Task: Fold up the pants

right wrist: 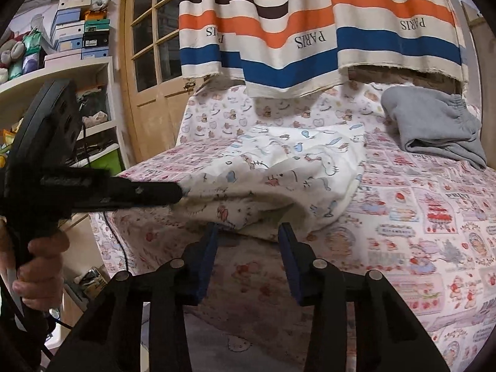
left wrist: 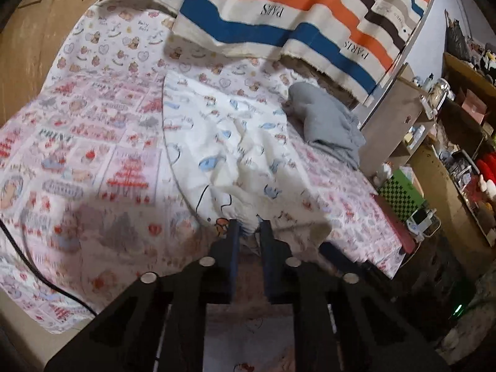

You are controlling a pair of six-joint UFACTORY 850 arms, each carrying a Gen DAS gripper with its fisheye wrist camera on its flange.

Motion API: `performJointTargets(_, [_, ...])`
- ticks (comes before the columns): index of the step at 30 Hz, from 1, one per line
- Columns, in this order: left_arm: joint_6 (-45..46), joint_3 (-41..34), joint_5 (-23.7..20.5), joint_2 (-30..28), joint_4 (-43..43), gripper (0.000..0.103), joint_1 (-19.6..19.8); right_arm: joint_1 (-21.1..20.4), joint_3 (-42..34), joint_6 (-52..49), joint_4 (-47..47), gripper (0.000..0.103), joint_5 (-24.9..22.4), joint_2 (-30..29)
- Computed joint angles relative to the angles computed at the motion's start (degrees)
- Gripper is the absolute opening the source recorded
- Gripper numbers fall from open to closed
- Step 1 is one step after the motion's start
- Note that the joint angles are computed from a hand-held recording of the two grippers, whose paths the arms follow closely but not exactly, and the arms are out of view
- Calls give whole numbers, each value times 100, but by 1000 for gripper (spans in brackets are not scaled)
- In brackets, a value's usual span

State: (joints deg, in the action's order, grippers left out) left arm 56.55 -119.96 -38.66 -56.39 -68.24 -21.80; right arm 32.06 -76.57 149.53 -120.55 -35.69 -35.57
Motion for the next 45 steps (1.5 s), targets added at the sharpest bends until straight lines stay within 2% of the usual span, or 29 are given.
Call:
performJointTargets(7, [808, -160, 99, 149, -601, 8, -30, 5, -564, -305, 306, 42, -198, -331])
performJointTargets(9, [976, -228, 132, 153, -765, 8, -27, -48, -710, -21, 261, 42, -205, -414])
performJointTargets(13, [831, -573, -96, -28, -730, 8, 18, -11, -924, -82, 753, 42, -641, -577])
performJointTargets(15, [680, -835, -343, -185, -732, 8, 57, -40, -943, 15, 536, 42, -462, -596])
performJointTargets(17, [506, -1144, -570, -349, -694, 8, 85, -114, -865, 407, -205, 42, -31, -577])
performJointTargets(18, [461, -1305, -667, -430, -680, 8, 98, -101, -836, 494, -315, 42, -80, -586])
performJointTargets(23, [205, -1873, -897, -683, -444, 8, 106, 5, -1117, -62, 294, 42, -622, -791])
performJointTargets(25, [-113, -2374, -1163, -948, -274, 8, 126, 97, -1289, -347, 486, 42, -1086, -909])
performJointTargets(28, [-540, -3077, -1387, -1312, -29, 8, 144, 103, -1491, -437, 574, 42, -1233, -1022])
performJointTargets(32, [-589, -3233, -1395, -1383, 60, 8, 161, 82, -1684, -768, 905, 39, -1363, -1156])
performJointTargets(33, [-586, -3235, -1396, -1388, 55, 8, 168, 73, -1689, -776, 924, 29, -1361, -1165])
performJointTargets(35, [-522, -3076, -1288, -1302, 32, 8, 162, 59, -1611, -639, 819, 19, -1284, -1116])
performJointTargets(41, [-415, -2782, -975, -1161, 58, 8, 163, 230, -1176, -839, 862, 18, -1594, -824])
performJointTargets(45, [-590, -2847, -1082, -1261, 297, 8, 141, 240, -709, -619, 910, 18, -1709, -468])
